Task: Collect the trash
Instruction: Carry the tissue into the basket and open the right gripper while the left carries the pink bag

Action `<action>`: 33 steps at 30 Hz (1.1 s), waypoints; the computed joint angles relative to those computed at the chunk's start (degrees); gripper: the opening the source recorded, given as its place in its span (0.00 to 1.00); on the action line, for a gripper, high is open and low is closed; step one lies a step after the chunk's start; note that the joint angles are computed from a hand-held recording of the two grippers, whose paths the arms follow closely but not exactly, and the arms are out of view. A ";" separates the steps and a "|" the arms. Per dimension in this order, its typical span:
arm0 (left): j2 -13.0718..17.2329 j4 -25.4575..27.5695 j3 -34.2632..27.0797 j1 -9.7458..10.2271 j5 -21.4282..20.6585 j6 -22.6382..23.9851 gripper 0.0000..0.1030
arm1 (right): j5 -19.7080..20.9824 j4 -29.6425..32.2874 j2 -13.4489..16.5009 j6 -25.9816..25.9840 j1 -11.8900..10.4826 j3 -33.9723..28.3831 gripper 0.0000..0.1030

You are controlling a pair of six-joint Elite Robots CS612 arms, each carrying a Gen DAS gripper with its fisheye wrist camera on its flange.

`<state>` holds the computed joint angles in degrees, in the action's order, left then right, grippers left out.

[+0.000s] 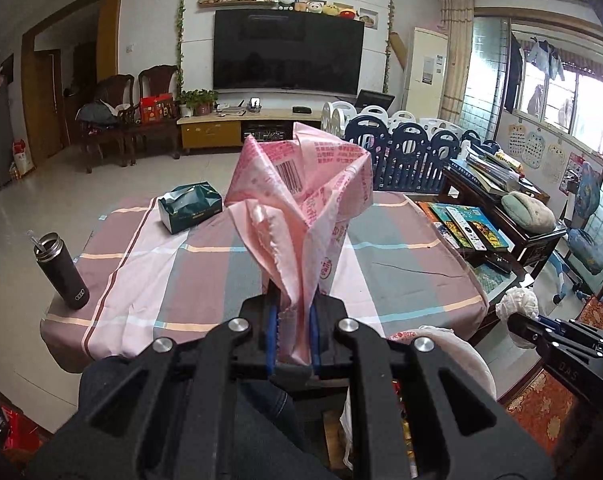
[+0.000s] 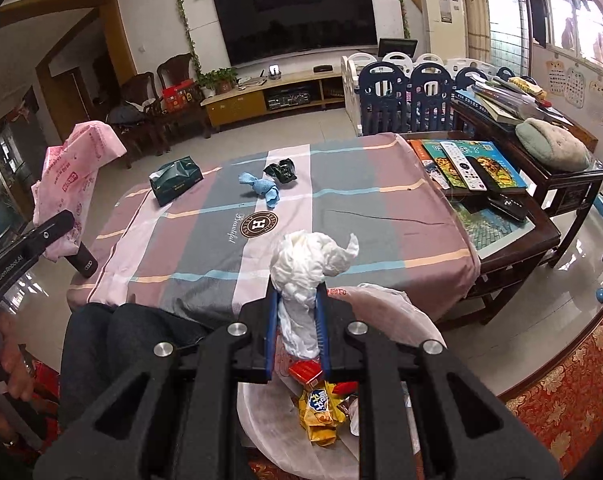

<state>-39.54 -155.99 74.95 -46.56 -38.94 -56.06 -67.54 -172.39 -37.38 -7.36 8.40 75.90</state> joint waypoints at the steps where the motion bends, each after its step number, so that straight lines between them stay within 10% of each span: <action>1: -0.02 -0.37 0.03 -0.05 0.03 0.25 0.13 | -0.35 -0.11 -0.08 0.12 -0.02 0.09 0.17; 33: 0.53 -2.63 0.11 0.52 -3.66 1.97 0.13 | -3.55 4.86 0.43 -1.40 -0.21 0.23 0.17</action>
<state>-39.01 -158.62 75.05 -46.04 -42.60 -54.09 -71.09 -167.53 -36.95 -8.76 8.19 76.13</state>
